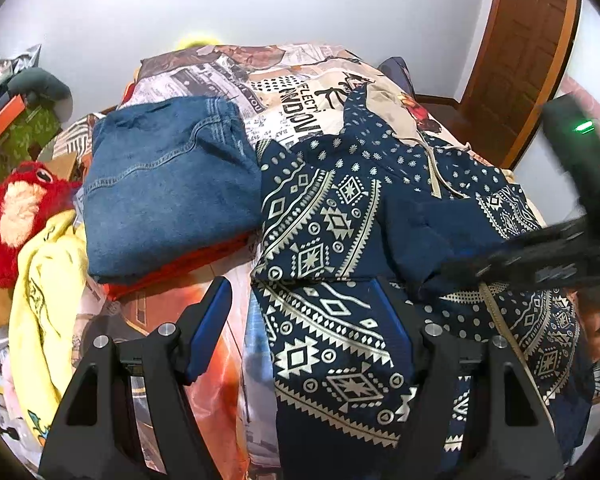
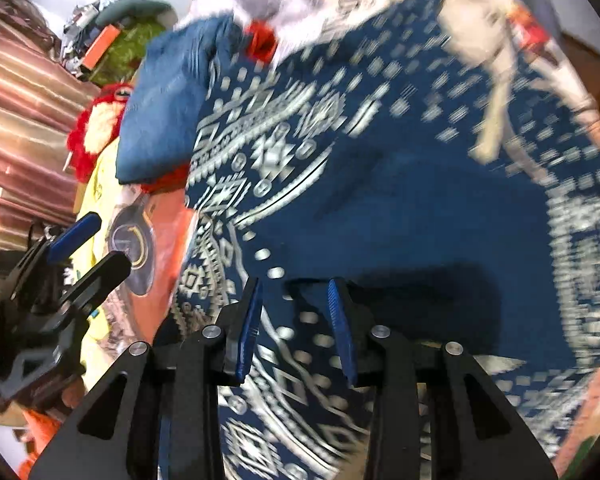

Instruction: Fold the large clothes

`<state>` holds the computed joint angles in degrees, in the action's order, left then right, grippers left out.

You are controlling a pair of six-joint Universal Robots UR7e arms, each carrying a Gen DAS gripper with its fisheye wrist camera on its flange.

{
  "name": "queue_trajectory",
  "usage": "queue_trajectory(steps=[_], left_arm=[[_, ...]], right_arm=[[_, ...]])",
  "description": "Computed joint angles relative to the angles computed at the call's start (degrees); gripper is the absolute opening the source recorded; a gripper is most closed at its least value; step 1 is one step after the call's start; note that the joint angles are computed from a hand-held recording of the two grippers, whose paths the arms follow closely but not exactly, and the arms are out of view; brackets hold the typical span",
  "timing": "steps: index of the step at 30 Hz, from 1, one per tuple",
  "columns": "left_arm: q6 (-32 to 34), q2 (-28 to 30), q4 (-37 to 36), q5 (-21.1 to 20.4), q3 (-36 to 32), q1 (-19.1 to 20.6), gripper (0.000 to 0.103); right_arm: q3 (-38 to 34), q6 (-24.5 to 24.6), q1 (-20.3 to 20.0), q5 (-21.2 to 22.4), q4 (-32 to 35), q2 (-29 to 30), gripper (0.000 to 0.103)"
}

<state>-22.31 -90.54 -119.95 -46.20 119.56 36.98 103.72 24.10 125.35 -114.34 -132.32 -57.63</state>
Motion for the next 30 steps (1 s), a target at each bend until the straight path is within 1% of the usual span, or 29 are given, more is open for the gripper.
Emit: queue_trajectory(steps=[3, 5, 6, 8, 9, 10, 11, 13, 15, 16, 20, 23, 24, 25, 30], left_arm=[[0.61, 1.85, -0.74, 0.19, -0.66, -0.34, 0.070], [1.19, 3.38, -1.30, 0.05, -1.14, -0.50, 0.070], [1.54, 4.46, -1.51, -0.07, -1.45, -0.61, 0.070], [2.18, 6.36, -1.84, -0.30, -1.89, -0.84, 0.070], [2.55, 7.32, -2.09, -0.42, -2.02, -0.97, 0.070], [3.00, 8.41, -2.28, -0.53, -2.17, -1.09, 0.070], [3.54, 9.50, -2.50, -0.65, -2.24, -1.17, 0.070], [4.54, 11.61, -2.61, -0.98, -2.52, -1.13, 0.070], [5.37, 13.82, -2.40, -1.08, -2.76, -0.97, 0.070], [5.61, 14.79, -2.14, -0.76, -2.89, -0.86, 0.070], [5.31, 18.26, -0.90, 0.09, -3.59, 0.01, 0.070], [4.30, 19.85, -0.79, -0.52, -4.01, 0.79, 0.070], [4.11, 20.32, -1.04, -0.73, -4.22, 1.00, 0.070], [4.14, 20.63, -1.50, -0.72, -4.28, 1.10, 0.070], [3.54, 22.02, -2.11, 0.83, -5.52, 1.46, 0.070]], right_arm=[[2.07, -1.42, 2.61, -7.73, -2.80, -4.40, 0.031], [3.46, -2.12, 4.00, -12.11, -4.23, -7.82, 0.031], [4.15, -2.28, 4.50, -13.94, -4.74, -9.53, 0.034], [5.55, -2.40, 5.10, -17.17, -5.71, -12.72, 0.042], [6.27, -2.27, 5.36, -19.28, -6.24, -14.15, 0.048], [6.40, -1.91, 5.65, -21.39, -6.62, -14.42, 0.051], [6.84, -1.71, 5.89, -23.89, -6.70, -15.21, 0.051], [7.35, -1.46, 5.84, -27.12, -5.02, -16.77, 0.052], [7.98, -0.10, 5.35, -30.22, -1.17, -18.93, 0.052], [8.34, 0.53, 5.06, -31.06, 0.15, -19.72, 0.052], [10.58, 3.41, 2.72, -31.66, 5.46, -23.10, 0.052], [13.35, 5.02, 0.05, -30.40, 6.45, -24.77, 0.053], [14.49, 5.25, -1.37, -29.33, 5.66, -24.77, 0.053], [15.02, 5.85, -1.99, -28.42, 6.59, -25.59, 0.053], [18.50, 5.56, -8.15, -20.94, 2.60, -24.80, 0.053]])
